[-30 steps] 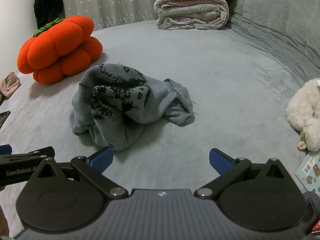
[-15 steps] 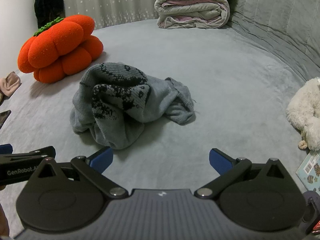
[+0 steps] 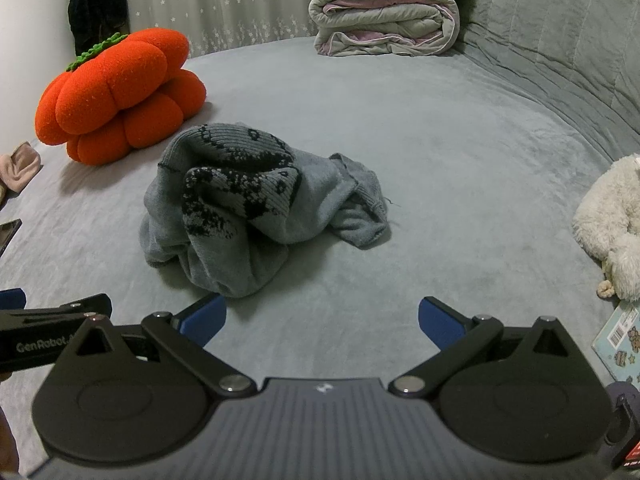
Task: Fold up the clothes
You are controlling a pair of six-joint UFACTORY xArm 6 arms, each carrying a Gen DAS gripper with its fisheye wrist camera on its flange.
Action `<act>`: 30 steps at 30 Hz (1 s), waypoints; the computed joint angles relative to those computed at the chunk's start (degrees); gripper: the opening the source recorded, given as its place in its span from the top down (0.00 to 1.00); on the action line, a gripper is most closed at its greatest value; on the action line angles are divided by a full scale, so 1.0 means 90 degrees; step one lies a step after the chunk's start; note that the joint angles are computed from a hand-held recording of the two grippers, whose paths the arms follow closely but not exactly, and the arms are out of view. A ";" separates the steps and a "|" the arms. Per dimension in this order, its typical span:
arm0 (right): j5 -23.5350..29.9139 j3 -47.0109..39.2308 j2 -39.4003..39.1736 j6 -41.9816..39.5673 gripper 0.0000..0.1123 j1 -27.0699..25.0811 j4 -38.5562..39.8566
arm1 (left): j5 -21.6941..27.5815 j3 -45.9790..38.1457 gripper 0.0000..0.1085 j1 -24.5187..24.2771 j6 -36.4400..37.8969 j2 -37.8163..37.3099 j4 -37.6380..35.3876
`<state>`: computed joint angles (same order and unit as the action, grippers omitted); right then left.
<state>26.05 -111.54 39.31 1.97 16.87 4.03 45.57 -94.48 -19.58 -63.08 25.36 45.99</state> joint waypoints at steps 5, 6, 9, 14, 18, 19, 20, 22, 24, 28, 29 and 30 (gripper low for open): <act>0.0009 0.0006 -0.0007 -0.0065 0.08 -0.0011 0.0073 | -0.0002 -0.0002 0.06 0.0001 0.0013 0.0002 -0.0004; 0.0015 -0.0003 -0.0001 -0.0059 0.08 -0.0012 0.0070 | 0.0001 -0.0007 0.06 0.0001 0.0020 0.0007 -0.0008; 0.0035 -0.0029 0.0013 -0.0048 0.08 -0.0010 0.0066 | 0.0019 -0.0034 0.06 -0.0001 0.0042 0.0027 -0.0024; 0.0043 -0.0039 0.0019 -0.0056 0.08 -0.0011 0.0073 | 0.0035 -0.0065 0.06 0.0000 0.0067 0.0048 -0.0051; 0.0055 -0.0034 0.0017 -0.0061 0.08 -0.0013 0.0078 | 0.0031 -0.0058 0.06 0.0000 0.0075 0.0046 -0.0053; 0.0053 -0.0030 0.0017 -0.0067 0.08 -0.0013 0.0083 | 0.0033 -0.0055 0.06 0.0000 0.0078 0.0045 -0.0055; 0.0049 -0.0018 0.0011 -0.0082 0.08 -0.0014 0.0095 | 0.0034 -0.0051 0.06 0.0000 0.0081 0.0042 -0.0058; 0.0058 -0.0035 0.0020 -0.0090 0.08 -0.0013 0.0096 | 0.0041 -0.0045 0.06 -0.0001 0.0082 0.0036 -0.0059; 0.0076 -0.0048 0.0024 -0.0087 0.08 -0.0012 0.0091 | 0.0045 -0.0050 0.06 0.0000 0.0088 0.0036 -0.0068; 0.0085 -0.0047 0.0021 -0.0082 0.08 -0.0012 0.0087 | 0.0069 -0.0072 0.06 -0.0008 0.0082 0.0051 -0.0069; 0.0083 -0.0046 0.0021 -0.0082 0.08 -0.0012 0.0088 | 0.0075 -0.0084 0.06 -0.0008 0.0087 0.0061 -0.0074; 0.0085 -0.0043 0.0018 -0.0085 0.08 -0.0012 0.0090 | 0.0079 -0.0094 0.06 -0.0007 0.0092 0.0069 -0.0080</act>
<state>26.81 -111.93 39.47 1.21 16.75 4.84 46.29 -95.33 -19.64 -62.26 25.97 45.27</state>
